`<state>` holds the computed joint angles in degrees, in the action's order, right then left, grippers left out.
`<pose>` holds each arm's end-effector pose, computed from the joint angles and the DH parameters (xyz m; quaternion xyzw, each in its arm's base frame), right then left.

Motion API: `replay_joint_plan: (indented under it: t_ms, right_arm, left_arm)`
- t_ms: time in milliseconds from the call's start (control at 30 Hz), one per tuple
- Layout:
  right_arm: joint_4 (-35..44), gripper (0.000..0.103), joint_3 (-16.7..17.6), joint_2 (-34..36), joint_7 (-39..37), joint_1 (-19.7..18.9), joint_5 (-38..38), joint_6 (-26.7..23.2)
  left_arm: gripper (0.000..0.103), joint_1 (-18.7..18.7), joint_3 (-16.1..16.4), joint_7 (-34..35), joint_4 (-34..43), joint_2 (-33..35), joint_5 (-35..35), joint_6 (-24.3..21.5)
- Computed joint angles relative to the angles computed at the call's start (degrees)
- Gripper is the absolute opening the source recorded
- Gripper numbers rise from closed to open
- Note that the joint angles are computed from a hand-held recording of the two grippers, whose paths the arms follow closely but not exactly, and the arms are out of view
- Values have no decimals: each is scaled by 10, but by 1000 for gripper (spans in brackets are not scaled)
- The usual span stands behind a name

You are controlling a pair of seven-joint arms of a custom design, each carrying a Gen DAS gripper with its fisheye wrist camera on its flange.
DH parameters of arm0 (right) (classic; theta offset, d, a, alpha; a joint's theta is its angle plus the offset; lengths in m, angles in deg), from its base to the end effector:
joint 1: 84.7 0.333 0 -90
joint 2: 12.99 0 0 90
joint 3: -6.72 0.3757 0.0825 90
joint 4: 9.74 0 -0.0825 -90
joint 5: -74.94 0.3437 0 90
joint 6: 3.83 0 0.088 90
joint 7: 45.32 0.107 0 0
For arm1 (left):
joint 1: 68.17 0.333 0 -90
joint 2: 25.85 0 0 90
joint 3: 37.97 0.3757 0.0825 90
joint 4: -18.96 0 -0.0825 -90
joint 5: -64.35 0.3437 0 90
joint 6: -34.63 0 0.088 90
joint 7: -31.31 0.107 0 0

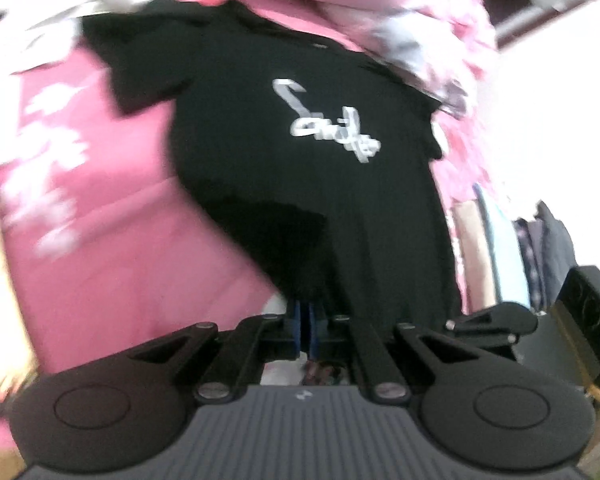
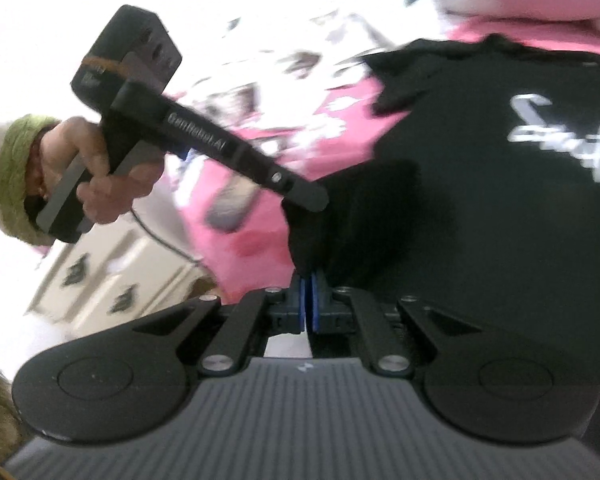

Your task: Fold clothes

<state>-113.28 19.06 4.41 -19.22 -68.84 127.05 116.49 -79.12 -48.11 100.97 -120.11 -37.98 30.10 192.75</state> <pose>0.5391 0.3150 0.4751 -0.8887 0.2103 0.1921 0.3592 0.4291 -0.1460 0.5245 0.8132 -0.4951 0.3032 0.0400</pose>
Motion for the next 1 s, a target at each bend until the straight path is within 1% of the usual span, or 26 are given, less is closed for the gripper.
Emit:
replay_joint_plan:
  t_ms: [67,133,167,233,300,433,467,500,567,633,700,767,833,900,967,1000]
  right_arm:
    - [-4,2,8,-2,-4,7,-2,-19]
    - [-18,2,13,-1,-9,27,-22,-3]
    - [-25,2,15,0,-10,36,-32,6]
    - [-37,2,17,6,-1,56,-56,40]
    - [-41,2,20,15,19,65,-69,58]
    - [-43,2,29,27,42,69,-81,78]
    - [-45,3,31,29,47,70,-83,83]
    - [-51,6,33,27,57,73,-85,94]
    - [-59,6,34,25,82,73,-84,101]
    - [-72,8,35,13,97,66,-72,104]
    - [-86,9,29,-9,123,49,-41,95]
    - [-114,11,10,-42,172,39,-17,112]
    - [-154,15,-20,-84,239,32,-28,168]
    - [-194,25,-51,-118,329,28,-91,255]
    - [-220,27,-79,-130,448,18,-202,318]
    - [-225,28,-94,-128,520,12,-279,336]
  left_arm:
    - [4,15,-10,-44,-23,-24,32,-29]
    - [4,24,-17,-80,-45,-38,57,-53]
    - [4,26,-18,-88,-54,-40,65,-60]
    - [4,25,-17,-97,-66,-43,73,-72]
    - [4,27,-18,-109,-74,-46,84,-81]
    - [4,31,-23,-139,-82,-51,102,-103]
    - [4,31,-24,-148,-81,-51,108,-109]
    - [4,32,-27,-156,-80,-50,116,-114]
    - [4,32,-33,-170,-76,-46,133,-120]
    - [4,31,-39,-180,-68,-37,154,-127]
    - [4,31,-42,-186,-62,-29,179,-135]
    - [4,29,-41,-189,-60,-22,191,-139]
    - [4,26,-40,-186,-55,-17,201,-143]
    - [4,24,-39,-183,-50,-10,213,-148]
    - [4,22,-39,-183,-45,-5,222,-152]
    - [4,22,-39,-184,-43,-2,226,-154]
